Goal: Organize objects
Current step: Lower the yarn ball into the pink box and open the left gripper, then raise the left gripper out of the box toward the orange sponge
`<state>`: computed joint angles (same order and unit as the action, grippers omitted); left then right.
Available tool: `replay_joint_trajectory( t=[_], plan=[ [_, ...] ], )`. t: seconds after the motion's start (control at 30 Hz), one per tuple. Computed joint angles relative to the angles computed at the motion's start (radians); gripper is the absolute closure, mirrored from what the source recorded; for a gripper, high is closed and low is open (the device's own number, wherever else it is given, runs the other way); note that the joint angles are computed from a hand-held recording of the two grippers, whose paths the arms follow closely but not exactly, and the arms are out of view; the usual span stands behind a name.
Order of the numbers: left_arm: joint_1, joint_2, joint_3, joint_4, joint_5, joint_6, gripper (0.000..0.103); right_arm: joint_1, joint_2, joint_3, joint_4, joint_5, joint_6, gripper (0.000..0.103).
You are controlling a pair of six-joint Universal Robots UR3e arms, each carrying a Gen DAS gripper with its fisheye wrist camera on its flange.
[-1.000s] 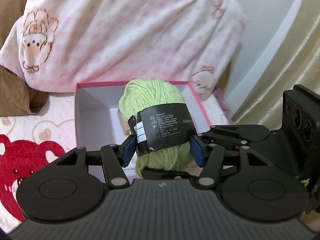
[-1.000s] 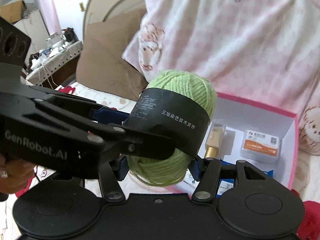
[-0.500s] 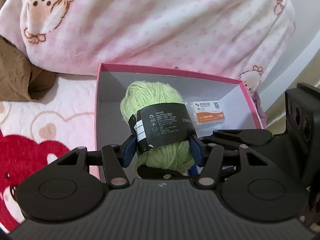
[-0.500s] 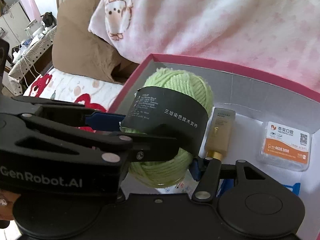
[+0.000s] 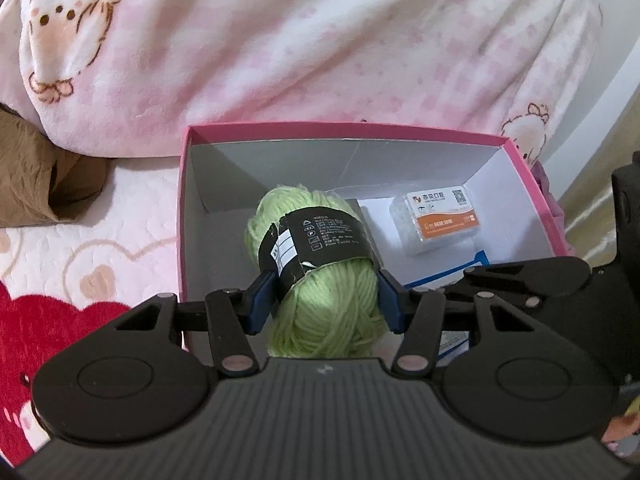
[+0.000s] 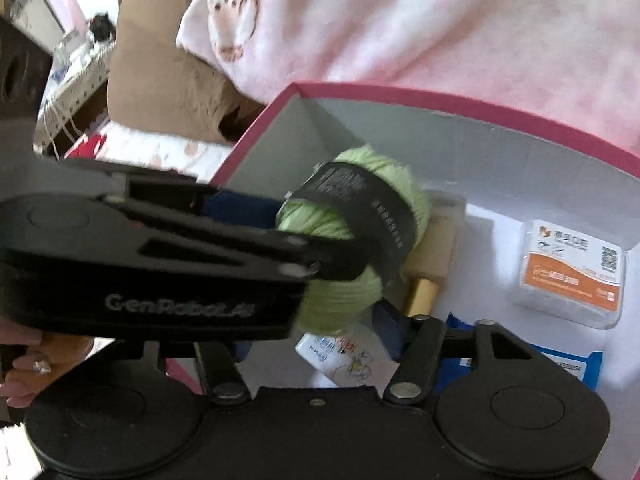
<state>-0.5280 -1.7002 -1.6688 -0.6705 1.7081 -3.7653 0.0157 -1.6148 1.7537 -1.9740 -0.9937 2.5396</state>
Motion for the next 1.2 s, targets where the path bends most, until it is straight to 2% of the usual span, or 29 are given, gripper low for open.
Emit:
replay_joint_trajectory(
  t=[0.2,0.23,0.27,0.33,0.43,0.53,0.63,0.73,0.83,0.93,1.0,1.03,1.07,1.17,1.2],
  plan=[
    [0.008,0.024,-0.001,-0.029,0.000,0.000,0.052,-0.011,-0.020,0.054,-0.070,0.008,0.022,0.062],
    [0.007,0.028,0.000,-0.031,0.000,0.003,0.052,-0.004,-0.021,0.061,-0.086,-0.003,0.032,0.071],
    [0.005,0.031,0.000,-0.030,0.002,0.004,0.052,0.022,0.004,0.049,-0.114,-0.023,0.059,0.074],
    [0.000,0.028,0.003,-0.022,0.005,0.015,0.054,0.034,0.018,0.038,-0.120,-0.032,0.085,0.075],
    [-0.011,-0.003,0.022,-0.012,0.017,0.018,0.069,0.043,0.030,0.021,-0.112,-0.036,0.111,0.075],
    [-0.020,-0.031,0.038,-0.001,0.034,0.011,0.076,0.031,0.015,0.027,-0.095,-0.026,0.099,0.075],
    [-0.037,-0.058,0.066,-0.006,0.056,0.000,0.076,-0.005,-0.030,0.046,-0.043,-0.003,0.082,0.073],
    [-0.090,-0.115,0.133,-0.053,0.155,-0.005,0.076,-0.063,-0.115,0.093,0.014,0.029,0.045,0.072],
    [-0.126,-0.130,0.165,-0.103,0.210,-0.035,0.076,-0.130,-0.209,0.132,0.104,0.057,0.005,0.071],
    [-0.125,-0.082,0.133,-0.119,0.178,-0.047,0.074,-0.200,-0.310,0.162,0.213,0.067,-0.072,0.070],
    [-0.120,-0.050,0.113,-0.136,0.140,-0.046,0.067,-0.251,-0.375,0.176,0.276,0.082,-0.118,0.069],
    [-0.120,-0.043,0.110,-0.141,0.127,-0.040,0.058,-0.275,-0.401,0.178,0.301,0.089,-0.136,0.067],
    [-0.123,-0.040,0.104,-0.141,0.122,-0.033,0.056,-0.287,-0.416,0.175,0.312,0.089,-0.142,0.065],
    [-0.167,-0.099,0.173,-0.191,0.194,-0.025,0.062,-0.307,-0.451,0.183,0.289,0.077,-0.167,0.064],
    [-0.184,-0.127,0.200,-0.201,0.230,-0.017,0.069,-0.306,-0.448,0.180,0.280,0.073,-0.164,0.064]
  ],
)
